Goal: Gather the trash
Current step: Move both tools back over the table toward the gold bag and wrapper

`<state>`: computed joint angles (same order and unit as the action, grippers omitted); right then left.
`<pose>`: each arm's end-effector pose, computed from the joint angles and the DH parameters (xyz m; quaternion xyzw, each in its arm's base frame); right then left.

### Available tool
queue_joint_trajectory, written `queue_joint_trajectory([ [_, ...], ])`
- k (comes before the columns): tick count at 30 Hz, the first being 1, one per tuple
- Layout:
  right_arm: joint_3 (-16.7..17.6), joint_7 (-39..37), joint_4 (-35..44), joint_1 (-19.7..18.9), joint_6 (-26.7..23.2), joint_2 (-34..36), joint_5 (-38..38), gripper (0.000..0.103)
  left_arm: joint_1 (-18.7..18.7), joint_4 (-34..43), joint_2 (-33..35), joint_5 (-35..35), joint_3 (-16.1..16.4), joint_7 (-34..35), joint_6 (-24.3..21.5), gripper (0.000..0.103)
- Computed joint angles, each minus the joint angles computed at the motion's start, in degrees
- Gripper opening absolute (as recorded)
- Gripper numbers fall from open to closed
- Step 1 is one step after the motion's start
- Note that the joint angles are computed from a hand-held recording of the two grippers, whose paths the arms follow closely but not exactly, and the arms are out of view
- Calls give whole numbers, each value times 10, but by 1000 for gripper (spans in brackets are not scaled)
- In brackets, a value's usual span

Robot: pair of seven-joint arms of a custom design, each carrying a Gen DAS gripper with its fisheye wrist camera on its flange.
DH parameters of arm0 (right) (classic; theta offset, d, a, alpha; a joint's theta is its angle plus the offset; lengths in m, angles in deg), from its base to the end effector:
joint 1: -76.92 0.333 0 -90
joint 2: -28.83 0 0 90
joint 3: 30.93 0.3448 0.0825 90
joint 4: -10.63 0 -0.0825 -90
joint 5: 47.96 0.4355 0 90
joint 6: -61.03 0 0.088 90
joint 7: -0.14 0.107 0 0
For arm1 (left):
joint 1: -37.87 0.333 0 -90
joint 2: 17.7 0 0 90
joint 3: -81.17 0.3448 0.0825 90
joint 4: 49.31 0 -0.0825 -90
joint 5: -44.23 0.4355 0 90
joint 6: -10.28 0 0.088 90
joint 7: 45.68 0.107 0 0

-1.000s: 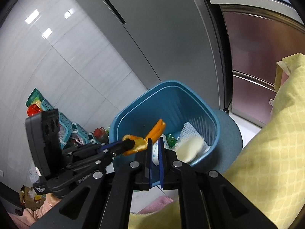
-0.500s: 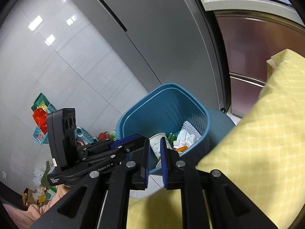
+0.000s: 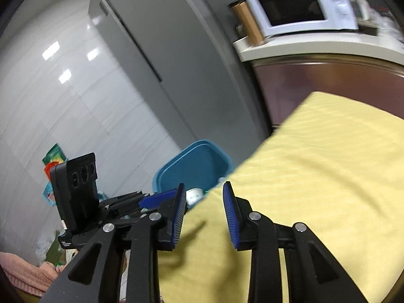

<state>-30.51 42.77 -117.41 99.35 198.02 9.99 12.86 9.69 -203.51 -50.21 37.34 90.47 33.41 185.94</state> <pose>0.4893 0.2148 0.5712 -0.7777 0.4161 0.0542 0.4681 0.4188 -0.1281 0.5131 -0.6289 0.6319 -0.4243 0.1588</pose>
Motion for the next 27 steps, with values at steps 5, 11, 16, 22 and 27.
queue_joint_trajectory([
  [5, -18, 22, -56, -27, 30, -60, -16, 30, -114, 35, 31, -30, 42, 50, 7, 37],
  [11, -42, 64, -121, -63, 67, -130, -59, 30, -277, 93, 82, -114, 115, 149, -3, 39],
  [16, -66, 105, -172, -95, 92, -180, -97, 30, -366, 140, 125, -186, 143, 227, -23, 41],
  [22, -96, 125, -203, -114, 110, -202, -116, 31, -418, 195, 177, -277, 151, 313, -65, 44],
  [27, -111, 125, -219, -116, 114, -211, -116, 31, -409, 246, 228, -325, 130, 342, -109, 44],
])
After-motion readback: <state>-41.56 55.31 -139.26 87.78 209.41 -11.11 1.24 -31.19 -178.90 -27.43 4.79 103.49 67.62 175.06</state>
